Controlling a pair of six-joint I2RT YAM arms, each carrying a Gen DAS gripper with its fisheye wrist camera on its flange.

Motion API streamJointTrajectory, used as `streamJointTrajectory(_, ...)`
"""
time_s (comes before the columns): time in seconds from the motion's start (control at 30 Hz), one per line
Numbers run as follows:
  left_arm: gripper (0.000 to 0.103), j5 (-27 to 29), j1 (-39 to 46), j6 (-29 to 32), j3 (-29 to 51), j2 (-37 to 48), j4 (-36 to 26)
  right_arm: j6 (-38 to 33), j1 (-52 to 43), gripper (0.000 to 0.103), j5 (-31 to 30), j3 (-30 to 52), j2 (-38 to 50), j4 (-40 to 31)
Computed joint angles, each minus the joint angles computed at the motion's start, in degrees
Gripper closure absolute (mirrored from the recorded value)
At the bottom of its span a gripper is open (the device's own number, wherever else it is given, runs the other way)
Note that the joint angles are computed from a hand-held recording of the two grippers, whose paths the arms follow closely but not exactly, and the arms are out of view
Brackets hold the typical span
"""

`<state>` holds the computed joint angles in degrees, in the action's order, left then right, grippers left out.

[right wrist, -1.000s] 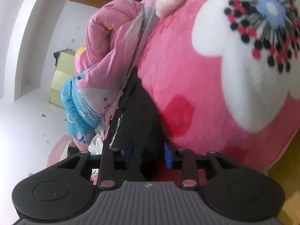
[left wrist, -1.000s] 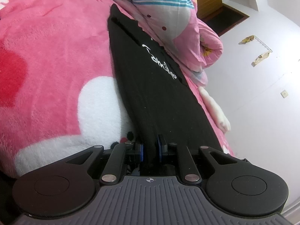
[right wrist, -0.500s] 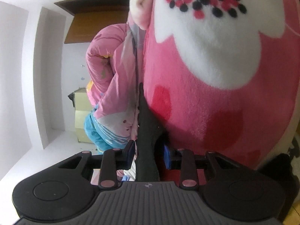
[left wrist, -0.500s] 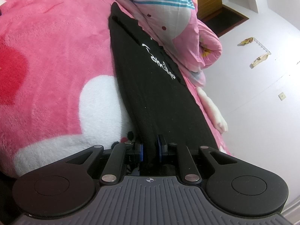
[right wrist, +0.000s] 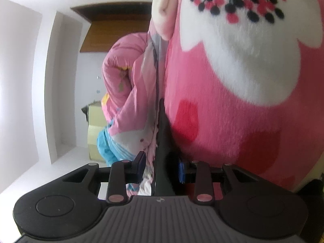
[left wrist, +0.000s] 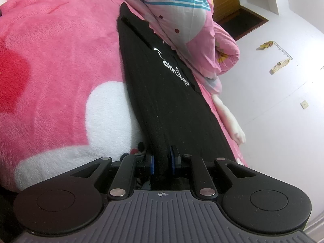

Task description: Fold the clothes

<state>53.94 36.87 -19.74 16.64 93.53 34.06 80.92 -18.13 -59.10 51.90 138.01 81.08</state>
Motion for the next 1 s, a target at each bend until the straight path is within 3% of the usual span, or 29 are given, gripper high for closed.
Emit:
streamJointTrajectory(0.3, 0.089, -0.7, -0.5, 1.0, -0.9, -1.8, -0.7, -4.8, 2.6, 0.071, 0.5, 0.8, -1.7, -5.0)
streamJointTrajectory(0.37, 0.089, -0.9, -0.6, 1.8, -1.3, -2.9, -1.9, -7.2, 3.2, 0.075, 0.9, 0.9, -2.8, -8.0)
streamJointTrajectory(0.43, 0.090, -2.2, -1.1, 2.2, -2.0, -4.3, -2.3, -11.4, 3.8, 0.087, 1.3, 1.1, -4.7, -13.4)
streamJointTrajectory(0.57, 0.097, -9.5, -4.6, 2.9, -4.8, -10.9, -3.1, -20.5, 5.3, 0.100, 3.3, 0.2, -9.9, -23.0)
streamJointTrajectory(0.77, 0.100, -14.1, -5.7, 3.8, -7.9, -21.8, -8.1, -26.8, 6.1, 0.101, 6.3, -5.0, -18.4, -22.0)
streamJointTrajectory(1.0, 0.100, -10.3, -0.6, 3.8, -9.8, -32.1, -16.1, -27.8, 5.3, 0.101, 7.0, -9.3, -24.4, -21.9)
